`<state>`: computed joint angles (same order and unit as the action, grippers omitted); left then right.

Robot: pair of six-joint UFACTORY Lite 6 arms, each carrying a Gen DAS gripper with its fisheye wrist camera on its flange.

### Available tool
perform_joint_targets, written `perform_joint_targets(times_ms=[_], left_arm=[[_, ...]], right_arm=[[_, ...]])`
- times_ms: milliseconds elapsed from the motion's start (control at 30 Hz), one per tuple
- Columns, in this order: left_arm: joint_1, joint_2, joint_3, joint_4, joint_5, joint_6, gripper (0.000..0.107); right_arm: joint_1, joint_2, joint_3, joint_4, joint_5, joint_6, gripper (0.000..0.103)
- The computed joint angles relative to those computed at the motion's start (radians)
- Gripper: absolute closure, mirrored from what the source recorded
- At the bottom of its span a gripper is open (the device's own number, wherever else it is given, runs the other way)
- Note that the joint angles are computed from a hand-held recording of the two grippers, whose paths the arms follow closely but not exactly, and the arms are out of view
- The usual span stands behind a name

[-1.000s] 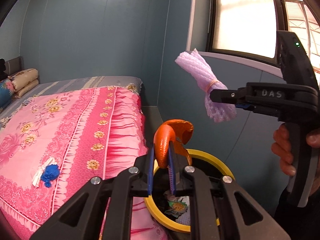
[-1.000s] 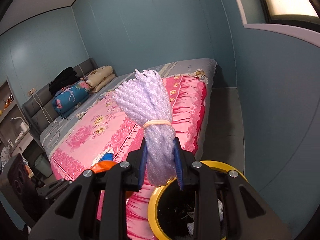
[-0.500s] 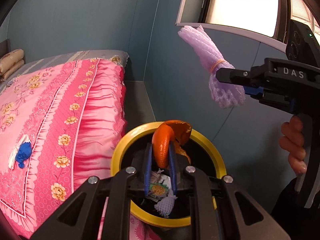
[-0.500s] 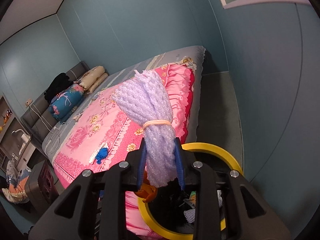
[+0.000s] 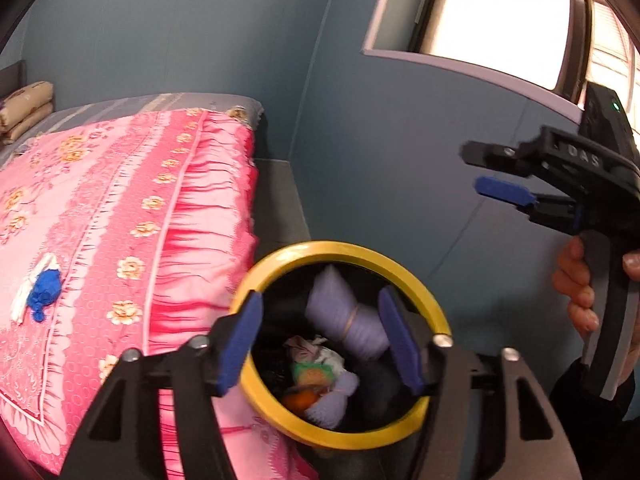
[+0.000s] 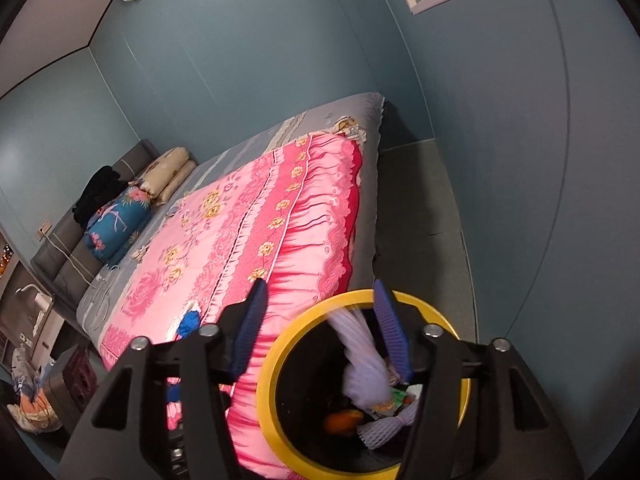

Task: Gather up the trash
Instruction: 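Open both grippers over the bin to drop the peel and bundle, then move both open tools back to the white tissue and blue glove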

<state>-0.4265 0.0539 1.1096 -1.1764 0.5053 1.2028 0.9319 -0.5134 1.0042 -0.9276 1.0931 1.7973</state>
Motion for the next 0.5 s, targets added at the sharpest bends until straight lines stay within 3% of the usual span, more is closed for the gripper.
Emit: perform_joint_targets(times_ms=[133, 233, 500], left_arm=[[0.085, 0.023, 0.016, -0.025, 0.028, 0.026, 0.033], [0.171, 0.058, 0.048, -0.043, 0.047, 0.052, 0.032], [0.391, 0.172, 0.171, -0.017, 0.077, 0.045, 0.032]], right_arm=[[0.008, -0.016, -0.029, -0.063, -0.047, 0.006, 0.038], [-0.061, -0.034, -0.060, -0.067, -0.170, -0.051, 0.037], [-0.201, 0.276, 0.152, -0.013, -0.497, -0.228, 0.036]])
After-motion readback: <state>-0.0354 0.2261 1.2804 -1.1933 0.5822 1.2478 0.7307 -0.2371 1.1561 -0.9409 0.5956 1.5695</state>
